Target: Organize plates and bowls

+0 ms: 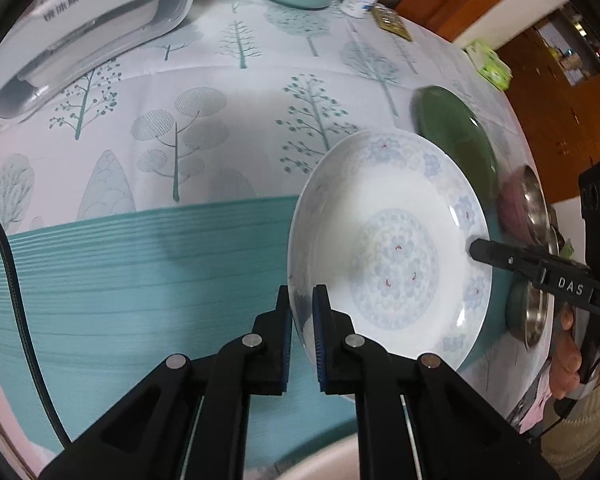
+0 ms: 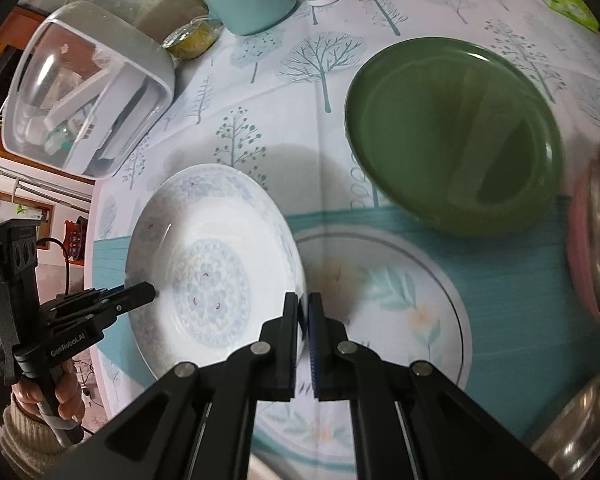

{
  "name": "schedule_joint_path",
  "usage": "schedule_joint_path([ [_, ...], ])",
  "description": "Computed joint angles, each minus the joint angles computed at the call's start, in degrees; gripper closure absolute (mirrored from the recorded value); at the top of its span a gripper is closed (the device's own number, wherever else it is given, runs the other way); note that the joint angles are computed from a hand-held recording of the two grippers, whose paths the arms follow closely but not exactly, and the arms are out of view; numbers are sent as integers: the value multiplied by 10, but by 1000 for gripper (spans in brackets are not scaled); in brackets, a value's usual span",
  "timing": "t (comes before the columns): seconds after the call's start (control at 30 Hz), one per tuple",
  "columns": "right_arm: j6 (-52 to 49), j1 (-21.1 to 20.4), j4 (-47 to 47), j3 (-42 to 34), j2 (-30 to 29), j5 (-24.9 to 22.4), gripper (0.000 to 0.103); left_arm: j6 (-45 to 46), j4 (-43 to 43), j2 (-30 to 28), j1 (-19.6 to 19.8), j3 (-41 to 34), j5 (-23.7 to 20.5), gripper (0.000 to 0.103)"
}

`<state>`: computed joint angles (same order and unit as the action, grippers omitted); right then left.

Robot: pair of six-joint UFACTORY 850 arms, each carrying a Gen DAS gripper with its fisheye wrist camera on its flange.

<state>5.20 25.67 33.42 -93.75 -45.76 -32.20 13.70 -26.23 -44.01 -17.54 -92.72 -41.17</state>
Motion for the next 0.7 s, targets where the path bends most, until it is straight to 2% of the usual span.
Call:
schedule_joint_path([
  [0.33,44,36,-16,133,125,54,98,38,-2,136,-13,137,13,95],
  [0.6,78,87,-3,247,219,105,98,63,-35,263,-16,283,44,96],
  [0.7,122,113,-38,276,241,120,98,74,-53,306,-17,343,57,96],
])
